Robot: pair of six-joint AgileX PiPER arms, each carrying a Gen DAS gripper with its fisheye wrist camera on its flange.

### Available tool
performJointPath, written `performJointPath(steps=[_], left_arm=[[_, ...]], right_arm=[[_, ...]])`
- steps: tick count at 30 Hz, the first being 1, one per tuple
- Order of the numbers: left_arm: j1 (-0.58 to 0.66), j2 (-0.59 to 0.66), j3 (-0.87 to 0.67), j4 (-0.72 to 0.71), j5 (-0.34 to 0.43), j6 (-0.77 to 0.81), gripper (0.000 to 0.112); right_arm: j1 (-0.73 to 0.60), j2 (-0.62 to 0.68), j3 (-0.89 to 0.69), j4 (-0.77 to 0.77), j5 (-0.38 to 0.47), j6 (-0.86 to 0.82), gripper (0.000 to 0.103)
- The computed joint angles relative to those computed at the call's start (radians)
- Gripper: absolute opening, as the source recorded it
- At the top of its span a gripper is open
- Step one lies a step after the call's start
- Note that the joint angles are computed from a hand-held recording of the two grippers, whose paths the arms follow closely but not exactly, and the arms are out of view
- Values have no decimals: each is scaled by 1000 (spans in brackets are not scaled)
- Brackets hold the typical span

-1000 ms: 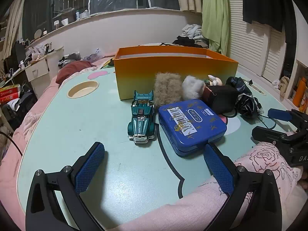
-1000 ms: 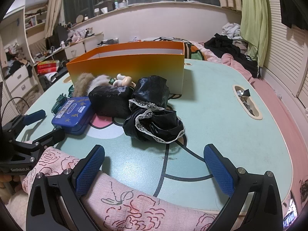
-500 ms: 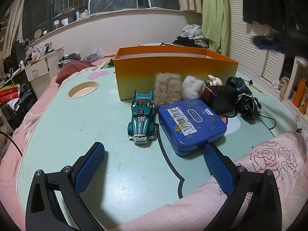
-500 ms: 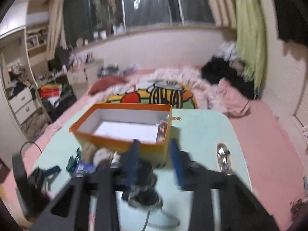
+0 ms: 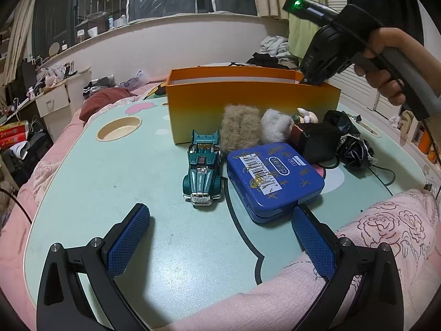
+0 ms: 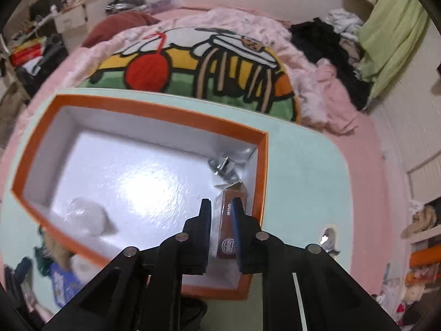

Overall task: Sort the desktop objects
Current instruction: 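Reach the right tool into the box toward the brown milk carton, then close the right tool on the brown milk carton inside the box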

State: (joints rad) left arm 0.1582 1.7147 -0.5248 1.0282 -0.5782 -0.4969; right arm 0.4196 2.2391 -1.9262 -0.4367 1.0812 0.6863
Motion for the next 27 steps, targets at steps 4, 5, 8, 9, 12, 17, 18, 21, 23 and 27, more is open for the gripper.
performJointPath(steps=[4, 5, 8, 9, 12, 17, 18, 21, 23, 27], left_arm=[[1, 0, -1, 2, 0, -2, 102], [1, 0, 0, 1, 0, 0, 102], [0, 1, 0, -1, -1, 1, 102], [1, 0, 0, 0, -1, 1, 102], [1, 0, 1, 0, -1, 1, 102], [1, 2, 0, -1, -2, 2, 102], [1, 1, 1, -1, -2, 2, 102], [1, 1, 1, -3, -2, 3, 102], [0, 1, 1, -5, -2, 5, 102], [1, 1, 2, -5, -3, 5, 102]], right_arm=[[-26, -61, 84, 192, -144, -142, 18], [-25, -81, 99, 174, -155, -127, 23], [23, -104, 120, -31, -127, 18, 61], [24, -104, 115, -48, -111, 24, 63], [-5, -66, 42, 12, -33, 4, 61], [-14, 54, -116, 5, 93, -37, 43], [-5, 45, -91, -31, 74, -15, 42], [15, -8, 13, -110, -19, 59, 42], [24, -24, 35, -129, -39, 63, 42], [32, -34, 31, -117, -51, 36, 42]])
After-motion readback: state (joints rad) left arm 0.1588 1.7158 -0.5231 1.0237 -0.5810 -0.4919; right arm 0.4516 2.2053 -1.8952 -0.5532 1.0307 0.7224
